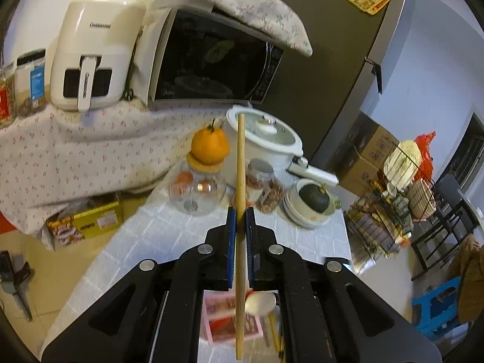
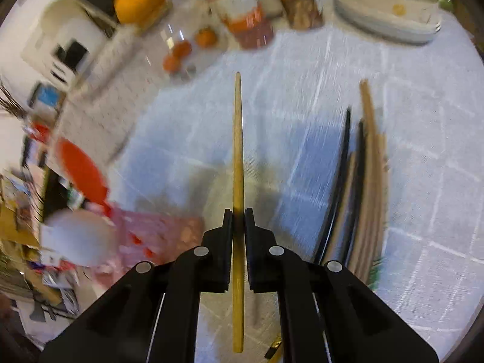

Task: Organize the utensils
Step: 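Lower wooden chopstick into pink basket and open left gripper while right carries its chopstick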

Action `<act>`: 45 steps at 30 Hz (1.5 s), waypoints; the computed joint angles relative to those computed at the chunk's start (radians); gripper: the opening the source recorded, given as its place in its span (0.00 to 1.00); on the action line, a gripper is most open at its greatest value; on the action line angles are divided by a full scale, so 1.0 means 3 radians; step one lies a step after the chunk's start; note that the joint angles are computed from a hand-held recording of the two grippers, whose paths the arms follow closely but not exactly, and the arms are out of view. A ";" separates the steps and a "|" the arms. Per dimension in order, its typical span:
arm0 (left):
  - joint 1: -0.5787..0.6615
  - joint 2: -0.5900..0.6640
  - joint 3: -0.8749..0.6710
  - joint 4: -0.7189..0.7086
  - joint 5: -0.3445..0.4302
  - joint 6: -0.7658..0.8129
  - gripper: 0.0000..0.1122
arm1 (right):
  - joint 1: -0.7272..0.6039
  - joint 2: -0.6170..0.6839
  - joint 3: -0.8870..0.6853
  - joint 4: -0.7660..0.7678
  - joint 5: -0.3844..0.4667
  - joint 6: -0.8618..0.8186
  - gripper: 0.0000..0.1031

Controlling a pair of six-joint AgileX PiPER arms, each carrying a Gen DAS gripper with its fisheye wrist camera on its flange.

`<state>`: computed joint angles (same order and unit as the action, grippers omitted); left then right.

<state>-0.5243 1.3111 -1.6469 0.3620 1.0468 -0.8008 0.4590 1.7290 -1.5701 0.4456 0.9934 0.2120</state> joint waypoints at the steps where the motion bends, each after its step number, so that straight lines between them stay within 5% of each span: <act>1: -0.0027 0.0003 0.0039 0.0089 -0.0080 -0.0049 0.05 | -0.0025 -0.0071 0.0032 0.0053 -0.0068 -0.0026 0.08; 8: -0.0204 0.0023 0.0400 0.0734 -0.0415 -0.0420 0.05 | 0.0037 -0.0568 0.0282 0.0006 -0.0659 0.0047 0.08; 14: -0.0369 0.0113 0.0560 0.1030 -0.0362 -0.0540 0.05 | 0.0394 -0.0880 0.0327 -0.0905 -0.1224 0.0580 0.08; 21: -0.0363 0.0194 0.0556 0.0732 -0.0210 -0.0247 0.05 | 0.0604 -0.1005 0.0353 -0.1283 -0.1615 0.0873 0.08; 27: 0.0037 0.0298 0.0392 -0.0324 -0.0058 0.0363 0.06 | 0.0902 -0.0945 0.0432 -0.1600 -0.1965 0.1150 0.08; 39: 0.0905 0.0013 0.0351 -0.1387 0.0186 0.0575 0.08 | 0.1545 -0.0603 0.0504 -0.3816 -0.1884 0.2851 0.08; 45: 0.1128 -0.0086 0.0359 -0.1651 0.0239 0.0631 0.15 | 0.1786 -0.0517 0.0534 -0.4430 -0.1661 0.3088 0.08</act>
